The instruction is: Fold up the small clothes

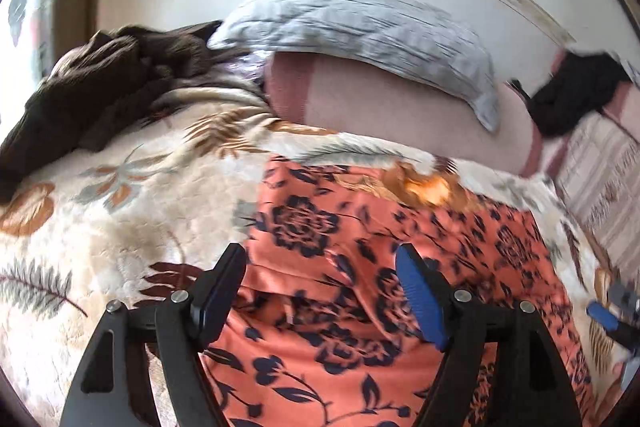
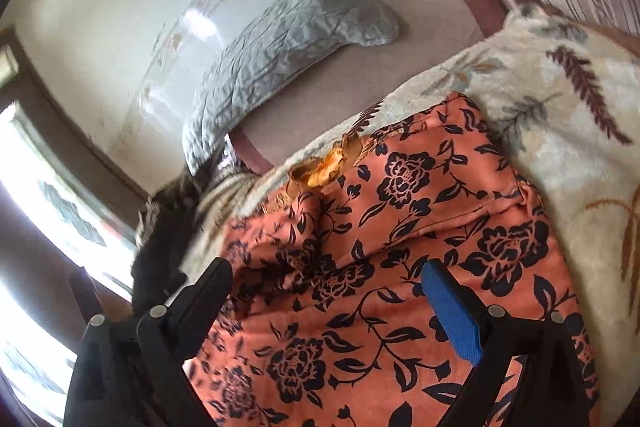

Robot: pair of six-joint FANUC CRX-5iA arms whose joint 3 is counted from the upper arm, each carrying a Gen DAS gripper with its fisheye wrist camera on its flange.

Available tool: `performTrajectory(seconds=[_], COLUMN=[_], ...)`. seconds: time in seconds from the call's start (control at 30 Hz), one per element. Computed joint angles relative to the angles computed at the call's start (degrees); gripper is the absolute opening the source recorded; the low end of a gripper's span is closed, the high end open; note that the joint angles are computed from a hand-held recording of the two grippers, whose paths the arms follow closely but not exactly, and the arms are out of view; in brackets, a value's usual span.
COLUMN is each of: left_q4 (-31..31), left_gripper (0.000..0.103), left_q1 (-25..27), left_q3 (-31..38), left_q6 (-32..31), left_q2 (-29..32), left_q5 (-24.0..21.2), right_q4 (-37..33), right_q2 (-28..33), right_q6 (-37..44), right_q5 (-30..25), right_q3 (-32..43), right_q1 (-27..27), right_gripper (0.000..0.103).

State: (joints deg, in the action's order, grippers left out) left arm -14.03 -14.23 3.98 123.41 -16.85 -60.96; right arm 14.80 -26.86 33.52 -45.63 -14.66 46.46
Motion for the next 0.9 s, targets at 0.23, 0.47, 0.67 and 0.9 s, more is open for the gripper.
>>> performTrajectory(seconds=[0.23, 0.47, 0.67, 0.9], left_q4=[17.09, 13.07, 10.81, 7.66], left_gripper=[0.077, 0.077, 0.077, 0.078], left_q1=[14.39, 12.15, 11.05, 9.09], left_q3=[-8.50, -6.68, -5.35, -4.04], left_q6=[-3.86, -5.08, -5.11, -3.88], left_q2=[0.93, 2.98, 3.89, 4.45], left_q5=[1.06, -1.64, -2.78, -4.16], right_q4=[23.99, 35.58, 27.81, -14.17], right_q2=[21.09, 32.77, 30.29, 14.29], right_q6=[29.02, 49.25, 22.19, -5.63], right_q5=[-18.15, -22.38, -18.13, -0.36], right_q3=[13.49, 15.66, 20.93, 7.04], right_q1=[17.57, 17.21, 10.55, -11.28], right_gripper=[0.095, 0.042, 0.014, 0.036])
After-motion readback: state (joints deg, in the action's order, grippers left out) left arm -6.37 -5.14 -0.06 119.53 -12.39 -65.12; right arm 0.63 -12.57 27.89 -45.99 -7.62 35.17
